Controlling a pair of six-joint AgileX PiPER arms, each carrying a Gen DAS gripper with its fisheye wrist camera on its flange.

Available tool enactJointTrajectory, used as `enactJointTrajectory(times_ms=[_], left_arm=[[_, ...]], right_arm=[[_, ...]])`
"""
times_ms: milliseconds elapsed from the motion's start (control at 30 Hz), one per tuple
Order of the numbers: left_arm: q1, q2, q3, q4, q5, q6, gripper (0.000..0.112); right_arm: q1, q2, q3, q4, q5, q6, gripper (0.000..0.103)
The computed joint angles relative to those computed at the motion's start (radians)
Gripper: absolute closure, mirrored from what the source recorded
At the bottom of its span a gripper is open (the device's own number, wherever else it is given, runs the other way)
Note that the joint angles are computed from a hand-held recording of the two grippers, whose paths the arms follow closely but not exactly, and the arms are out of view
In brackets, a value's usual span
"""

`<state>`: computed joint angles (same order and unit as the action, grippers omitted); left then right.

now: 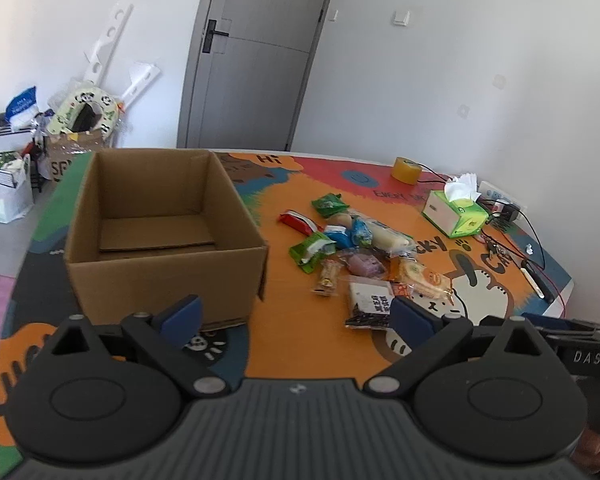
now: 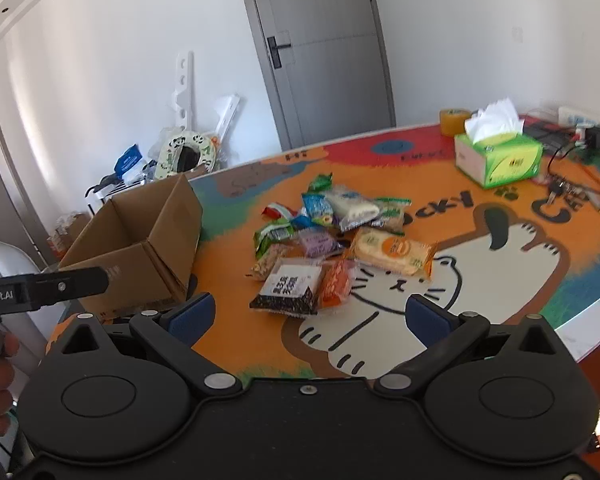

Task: Organize snacks
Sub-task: 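Reach the left gripper to the white-labelled black snack bag and close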

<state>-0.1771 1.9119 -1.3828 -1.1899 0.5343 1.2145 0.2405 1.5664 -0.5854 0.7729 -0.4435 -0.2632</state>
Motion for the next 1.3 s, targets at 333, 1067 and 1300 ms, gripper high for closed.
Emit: enactJointTrajectory(times_ms=[333,1067,1300], left_arm=[[-0.059,0.093,-0.098,0.017,0.008,-0.051,0.024],[-0.200,0.367,-0.462,0.347,0.070,-0.428,0.042],[-0.227,0.431,-0.568,0.458,0.097,-0.543,0.042]], right_arm=[[-0.110,0.087,-0.012,-0.371,-0.015,0.332,0.021],[-0.300,0.339,-0.175,-0.864,-0.020,0.799,0.065],[-0.333,0.384,-0.219,-1.032,-0.027,0.942,0.086]])
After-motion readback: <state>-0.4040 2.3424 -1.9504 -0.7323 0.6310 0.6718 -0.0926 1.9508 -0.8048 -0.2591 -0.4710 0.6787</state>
